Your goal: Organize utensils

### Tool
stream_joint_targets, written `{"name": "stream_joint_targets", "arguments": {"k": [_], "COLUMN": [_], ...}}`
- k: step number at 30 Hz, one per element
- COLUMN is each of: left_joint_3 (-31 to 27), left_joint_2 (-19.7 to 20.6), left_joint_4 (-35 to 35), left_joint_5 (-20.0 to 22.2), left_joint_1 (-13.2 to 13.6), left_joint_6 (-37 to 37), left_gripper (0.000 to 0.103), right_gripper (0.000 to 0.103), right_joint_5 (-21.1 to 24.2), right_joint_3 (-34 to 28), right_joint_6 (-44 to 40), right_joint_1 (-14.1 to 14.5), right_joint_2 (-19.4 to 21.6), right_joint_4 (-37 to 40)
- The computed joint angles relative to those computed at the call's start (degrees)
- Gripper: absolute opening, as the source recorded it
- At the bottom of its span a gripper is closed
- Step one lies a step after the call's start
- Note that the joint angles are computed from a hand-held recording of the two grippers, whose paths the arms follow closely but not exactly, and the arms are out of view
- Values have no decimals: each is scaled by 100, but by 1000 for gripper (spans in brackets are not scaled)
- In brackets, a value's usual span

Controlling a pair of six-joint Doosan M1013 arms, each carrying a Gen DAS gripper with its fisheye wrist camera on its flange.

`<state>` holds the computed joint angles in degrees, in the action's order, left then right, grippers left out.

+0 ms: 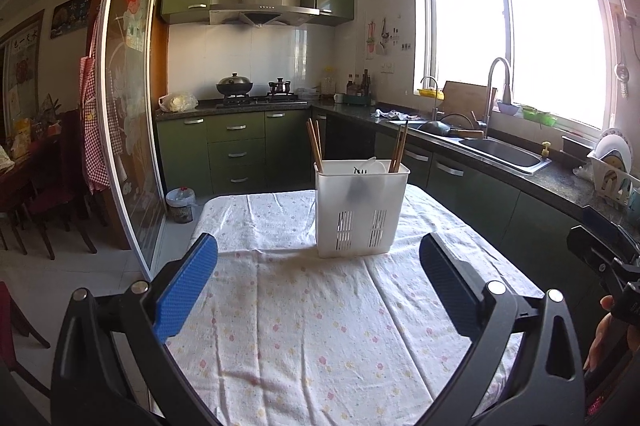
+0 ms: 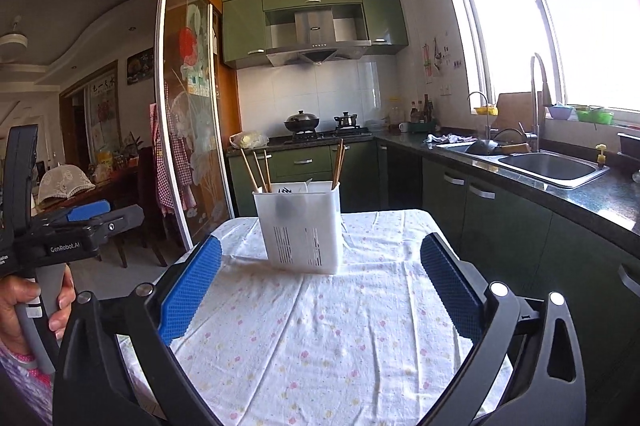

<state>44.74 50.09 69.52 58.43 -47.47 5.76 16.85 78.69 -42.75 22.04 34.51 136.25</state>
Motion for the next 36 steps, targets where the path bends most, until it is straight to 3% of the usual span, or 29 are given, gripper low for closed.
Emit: {"name": "stream_joint_targets", "arguments": {"k": [36], "left_joint_3": [3], "left_joint_2": [-58], "left_joint_4": [-82], "left_joint_5": [345], "left_joint_1": [-34], "left_joint_6": [-31], "left_gripper": [96], "right_gripper": [98], "right_joint_5": [-95], "right_joint_3": [-272], "right_joint_6": [661], "right_joint_1": [-21], "right_joint_2": [53], "right_joint_4": [-673]}}
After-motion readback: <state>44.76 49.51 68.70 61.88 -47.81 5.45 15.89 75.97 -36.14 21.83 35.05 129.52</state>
